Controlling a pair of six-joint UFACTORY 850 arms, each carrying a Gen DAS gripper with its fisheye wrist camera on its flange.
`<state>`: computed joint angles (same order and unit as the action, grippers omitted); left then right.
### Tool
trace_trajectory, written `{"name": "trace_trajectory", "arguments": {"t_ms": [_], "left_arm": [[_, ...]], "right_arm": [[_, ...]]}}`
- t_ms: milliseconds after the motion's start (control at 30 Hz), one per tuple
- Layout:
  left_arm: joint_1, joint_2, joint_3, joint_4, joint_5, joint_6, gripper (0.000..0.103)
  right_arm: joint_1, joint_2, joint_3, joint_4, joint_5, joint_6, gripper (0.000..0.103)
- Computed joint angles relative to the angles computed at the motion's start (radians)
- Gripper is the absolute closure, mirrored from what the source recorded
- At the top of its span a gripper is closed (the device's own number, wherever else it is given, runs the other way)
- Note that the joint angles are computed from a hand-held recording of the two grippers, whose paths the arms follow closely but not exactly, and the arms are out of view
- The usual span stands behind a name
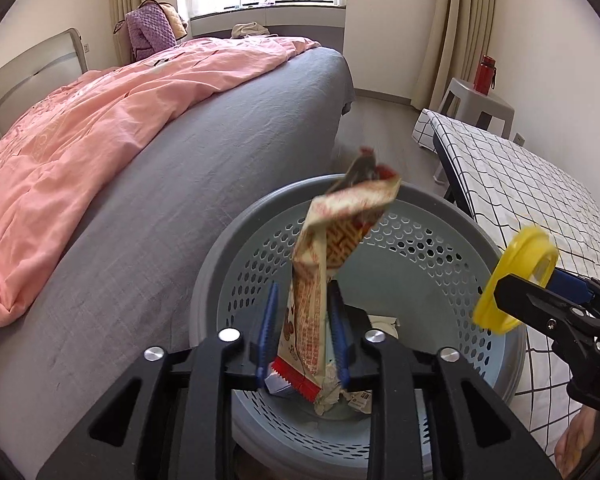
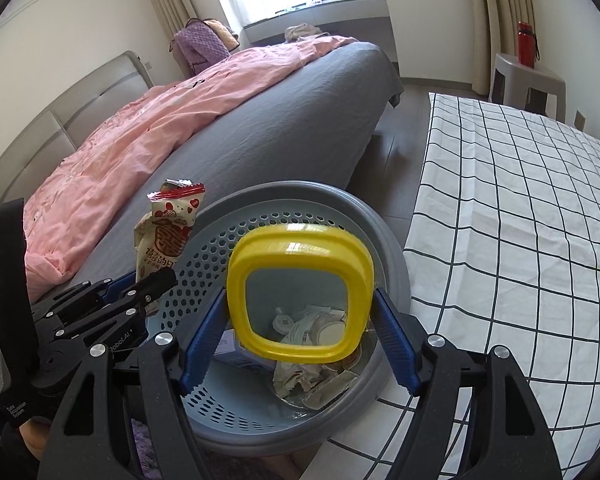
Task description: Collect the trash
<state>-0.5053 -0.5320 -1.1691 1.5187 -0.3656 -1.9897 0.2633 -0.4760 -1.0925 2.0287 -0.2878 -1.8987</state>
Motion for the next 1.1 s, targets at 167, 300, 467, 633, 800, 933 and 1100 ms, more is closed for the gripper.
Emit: {"name": "trace_trajectory", "arguments": {"t_ms": [167,300,467,633,800,933,1100], "left_arm": [[-0.004,0.013,0.015,0.036,-0.027,-0.052,0.045],[-0.003,0.018,0.02,0.044,-0.031,-0.067,0.042],[-0.004,0.021,0.021,0.053,-0.039,-0.076,0.04],[-0.003,0.022,0.023,0.061,-0.041,-0.085,0.04],[-0.005,0.027,0.03,0.083,-0.043,-0.108,0.036],[-0.005,0.033,0.038,0.103,-0.044,-0.129,0.036],[-0.012,0.039,0.045,0.122,-0.062,-0.149,0.032]], "right_arm": [[0.006,0.009,0.007,0.068,0.009,-0.062,0.023],[0.005,0.014,0.014,0.099,0.006,-0.092,0.023],[0.007,0.017,0.016,0.111,0.011,-0.105,0.023],[0.008,0.019,0.019,0.118,0.012,-0.111,0.023],[0.01,0.021,0.021,0.124,0.02,-0.117,0.023],[0.01,0.024,0.025,0.142,0.023,-0.132,0.023],[0.01,0.031,0.033,0.167,0.026,-0.158,0.021]]}}
